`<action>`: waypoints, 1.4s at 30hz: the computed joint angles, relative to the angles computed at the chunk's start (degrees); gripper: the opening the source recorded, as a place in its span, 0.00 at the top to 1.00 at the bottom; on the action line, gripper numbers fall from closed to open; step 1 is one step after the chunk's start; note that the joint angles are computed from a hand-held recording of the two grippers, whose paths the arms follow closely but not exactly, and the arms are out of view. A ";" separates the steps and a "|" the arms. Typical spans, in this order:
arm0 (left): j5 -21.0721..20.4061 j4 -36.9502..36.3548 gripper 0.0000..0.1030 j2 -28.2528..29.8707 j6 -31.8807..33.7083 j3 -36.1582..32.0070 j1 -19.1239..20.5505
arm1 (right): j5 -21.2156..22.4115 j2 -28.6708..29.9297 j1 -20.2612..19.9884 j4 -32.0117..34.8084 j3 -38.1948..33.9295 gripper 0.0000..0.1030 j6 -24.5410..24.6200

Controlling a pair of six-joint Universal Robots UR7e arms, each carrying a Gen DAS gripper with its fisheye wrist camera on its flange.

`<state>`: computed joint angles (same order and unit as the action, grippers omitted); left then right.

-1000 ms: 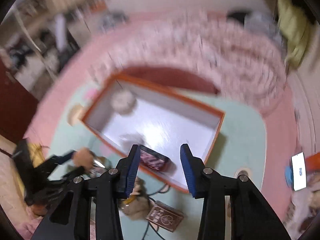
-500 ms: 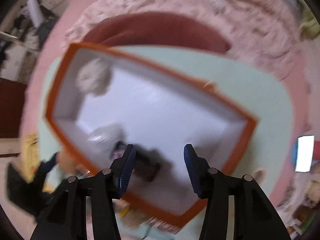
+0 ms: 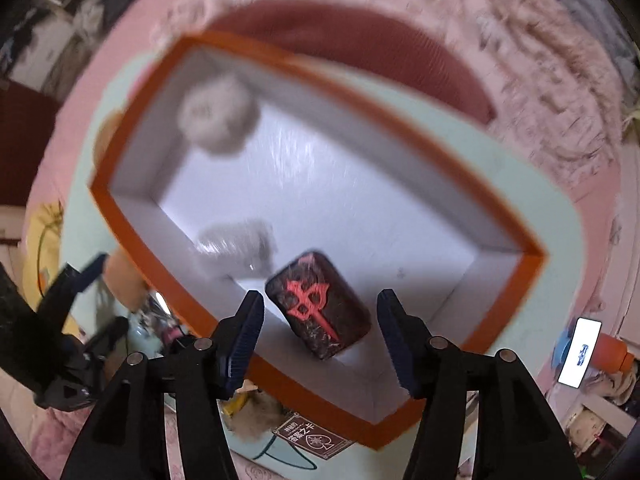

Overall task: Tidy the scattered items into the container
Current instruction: 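Move the right gripper over the box and grasp the black red-printed tile, then carry the tile out of the box and set it on the table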

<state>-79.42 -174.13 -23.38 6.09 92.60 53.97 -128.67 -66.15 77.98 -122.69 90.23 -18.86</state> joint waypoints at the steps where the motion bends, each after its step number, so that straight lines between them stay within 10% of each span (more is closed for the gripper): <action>1: -0.04 0.13 0.32 -0.01 0.03 -0.01 -0.01 | -1.54 0.74 0.10 0.39 -0.07 0.37 -0.34; 16: -0.20 0.01 0.32 -0.09 -0.25 0.24 0.04 | -9.01 2.63 0.93 -8.31 0.06 0.64 -2.45; 32: 0.36 -1.46 0.32 -0.19 -1.38 0.37 0.23 | 19.10 -22.61 -1.38 -26.92 23.30 0.64 -12.77; 42: 0.22 -2.26 0.32 -0.39 -1.54 0.71 -0.15 | 14.72 -20.44 -8.05 -47.80 33.93 0.64 -18.95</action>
